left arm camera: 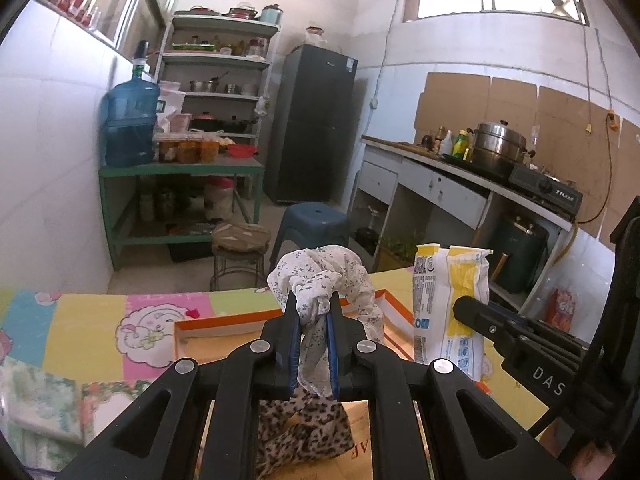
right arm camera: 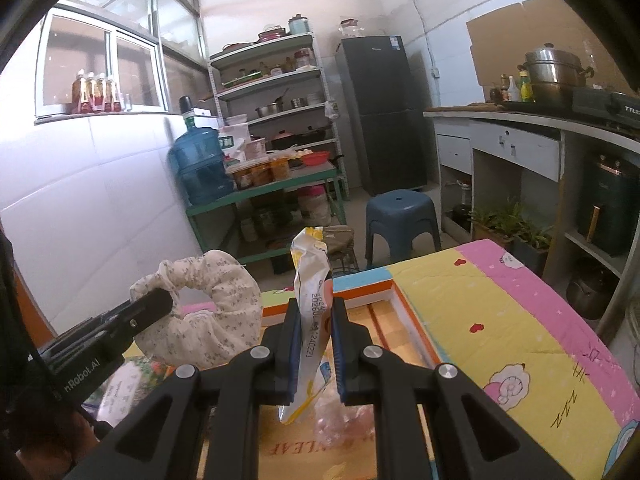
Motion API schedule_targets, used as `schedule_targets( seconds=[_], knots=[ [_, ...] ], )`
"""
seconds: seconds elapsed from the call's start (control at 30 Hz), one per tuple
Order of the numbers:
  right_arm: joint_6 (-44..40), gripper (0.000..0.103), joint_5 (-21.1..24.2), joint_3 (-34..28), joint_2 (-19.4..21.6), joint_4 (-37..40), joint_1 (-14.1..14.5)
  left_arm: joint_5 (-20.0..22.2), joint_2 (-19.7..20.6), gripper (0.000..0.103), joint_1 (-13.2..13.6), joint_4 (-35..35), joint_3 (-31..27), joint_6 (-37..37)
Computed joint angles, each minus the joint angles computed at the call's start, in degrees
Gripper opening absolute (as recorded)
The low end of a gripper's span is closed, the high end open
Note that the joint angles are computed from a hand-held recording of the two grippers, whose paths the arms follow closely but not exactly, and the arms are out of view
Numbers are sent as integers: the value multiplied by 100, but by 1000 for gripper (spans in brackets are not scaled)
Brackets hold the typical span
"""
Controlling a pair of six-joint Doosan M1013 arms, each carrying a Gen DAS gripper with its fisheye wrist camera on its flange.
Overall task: Organize soft objects
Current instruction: 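Carry the white scrunchie with the left tool while the right tool carries the packet into the box, releasing both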
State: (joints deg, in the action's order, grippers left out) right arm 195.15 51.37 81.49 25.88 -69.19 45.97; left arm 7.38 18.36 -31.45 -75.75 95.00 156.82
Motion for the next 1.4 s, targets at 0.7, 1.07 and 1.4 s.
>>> schedule_targets(
  seconds=[0.7,1.07,1.4],
  knots=[
    [-671,14,276,-75,240,582,-198,380,591,11,-114,3966,-449,-3998],
    [-1273,15,67,-241,402,928,-256,909,819,11,-92,4764,-661,-4912],
    [-1150,19,100,-288,443,1294,-300,874,789,40,-47,4385,-602,-4726]
  ],
)
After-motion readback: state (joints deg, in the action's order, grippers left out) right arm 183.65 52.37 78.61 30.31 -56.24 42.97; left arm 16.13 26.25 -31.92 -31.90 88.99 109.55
